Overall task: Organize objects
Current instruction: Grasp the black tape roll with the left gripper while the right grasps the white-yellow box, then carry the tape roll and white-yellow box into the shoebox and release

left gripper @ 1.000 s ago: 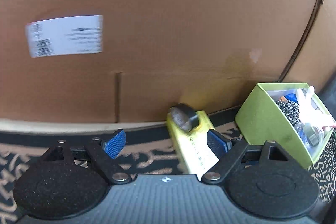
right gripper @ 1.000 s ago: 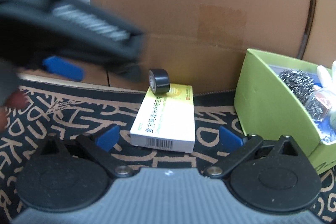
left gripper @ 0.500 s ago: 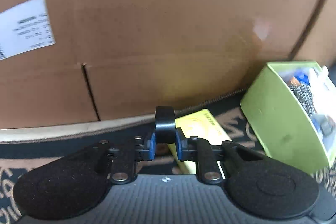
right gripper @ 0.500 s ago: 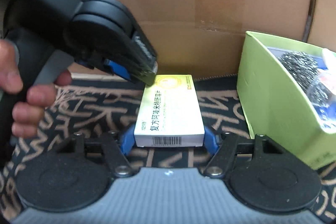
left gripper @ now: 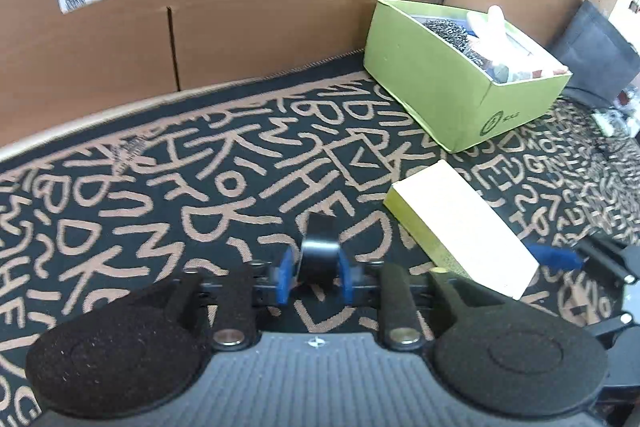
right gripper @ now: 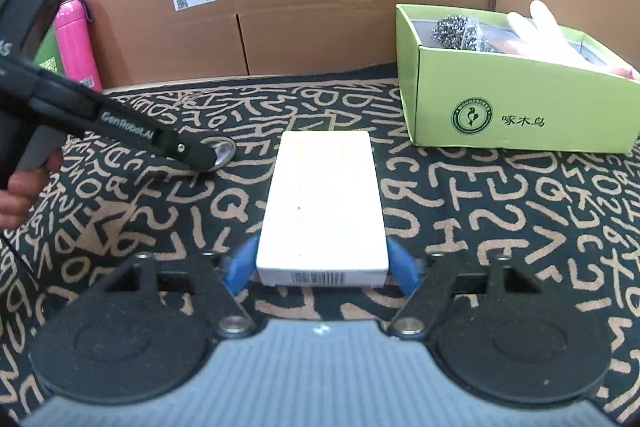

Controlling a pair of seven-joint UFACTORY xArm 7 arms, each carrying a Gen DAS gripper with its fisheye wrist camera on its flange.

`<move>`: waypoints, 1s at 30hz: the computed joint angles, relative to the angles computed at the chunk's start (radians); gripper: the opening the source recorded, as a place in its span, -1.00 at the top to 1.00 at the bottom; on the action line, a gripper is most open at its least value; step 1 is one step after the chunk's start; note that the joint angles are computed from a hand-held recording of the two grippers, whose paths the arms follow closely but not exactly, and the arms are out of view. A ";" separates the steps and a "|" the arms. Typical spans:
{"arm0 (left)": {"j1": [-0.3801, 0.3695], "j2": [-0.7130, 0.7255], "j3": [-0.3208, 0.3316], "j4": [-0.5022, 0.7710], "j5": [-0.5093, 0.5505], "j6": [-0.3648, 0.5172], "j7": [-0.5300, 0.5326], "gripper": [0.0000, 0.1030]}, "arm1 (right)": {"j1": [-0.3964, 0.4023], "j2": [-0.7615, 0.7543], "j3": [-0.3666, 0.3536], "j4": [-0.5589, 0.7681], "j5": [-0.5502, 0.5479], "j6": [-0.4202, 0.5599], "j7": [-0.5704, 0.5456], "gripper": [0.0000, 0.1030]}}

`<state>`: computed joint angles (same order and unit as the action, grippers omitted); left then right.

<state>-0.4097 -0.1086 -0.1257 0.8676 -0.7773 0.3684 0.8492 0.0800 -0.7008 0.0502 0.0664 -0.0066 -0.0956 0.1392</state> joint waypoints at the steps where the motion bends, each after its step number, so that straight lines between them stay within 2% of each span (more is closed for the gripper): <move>1: -0.004 0.005 -0.016 -0.008 0.022 -0.048 -0.029 -0.11 | -0.016 0.016 0.021 0.005 0.000 -0.021 0.007 -0.57; 2: -0.008 0.003 -0.021 -0.016 0.027 -0.077 -0.039 -0.19 | -0.023 0.031 0.029 0.012 -0.002 -0.039 0.008 -0.58; 4: -0.022 0.016 -0.017 -0.011 0.012 -0.106 -0.013 -0.20 | -0.039 0.073 0.043 0.032 -0.005 -0.073 0.008 -0.62; 7: -0.015 0.029 -0.034 -0.016 0.118 -0.139 -0.091 -0.21 | -0.093 0.146 0.102 0.071 -0.002 -0.110 0.012 -0.65; 8: -0.014 0.031 -0.038 -0.024 0.147 -0.155 -0.115 -0.21 | -0.094 0.175 0.097 0.079 -0.005 -0.130 0.006 -0.64; 9: -0.014 0.041 -0.040 -0.023 0.174 -0.167 -0.138 -0.19 | -0.086 0.204 0.085 0.088 -0.010 -0.140 -0.003 -0.50; 10: -0.016 0.051 -0.037 -0.020 0.176 -0.164 -0.135 -0.08 | -0.071 0.223 0.065 0.098 -0.012 -0.131 -0.007 -0.30; 11: -0.017 0.057 -0.033 -0.014 0.167 -0.150 -0.122 -0.02 | -0.071 0.234 0.063 0.094 -0.008 -0.153 -0.008 -0.27; 12: -0.022 0.054 -0.035 -0.023 0.141 -0.175 -0.093 0.23 | -0.067 0.229 0.058 0.085 -0.010 -0.163 -0.015 -0.27; 13: -0.020 0.050 -0.035 -0.024 0.151 -0.167 -0.095 0.53 | -0.044 0.216 0.030 0.076 -0.015 -0.161 -0.020 -0.27; 14: -0.020 0.045 -0.032 -0.017 0.143 -0.142 -0.095 0.65 | -0.012 0.198 -0.013 0.067 -0.023 -0.154 -0.024 -0.27; 15: -0.018 0.041 -0.030 -0.008 0.141 -0.108 -0.109 0.65 | 0.019 0.181 -0.054 0.057 -0.033 -0.147 -0.031 -0.27; 17: -0.027 0.028 -0.021 0.011 0.062 -0.043 -0.057 0.65 | 0.062 0.132 -0.119 0.038 -0.042 -0.118 -0.046 -0.27; 21: -0.070 -0.013 -0.023 0.036 -0.072 -0.024 0.062 0.65 | 0.129 -0.031 -0.241 0.000 -0.039 -0.041 -0.103 -0.26; 25: -0.107 -0.008 -0.033 0.126 -0.176 0.006 0.150 0.65 | 0.089 -0.184 -0.269 -0.003 -0.021 0.009 -0.196 -0.26; 28: -0.122 0.044 -0.067 0.216 -0.172 -0.027 0.135 0.65 | 0.025 -0.207 -0.273 0.032 -0.011 -0.004 -0.268 -0.27; 30: -0.121 0.092 -0.088 0.287 -0.136 -0.026 0.081 0.65 | -0.008 -0.176 -0.284 0.070 -0.003 -0.035 -0.308 -0.27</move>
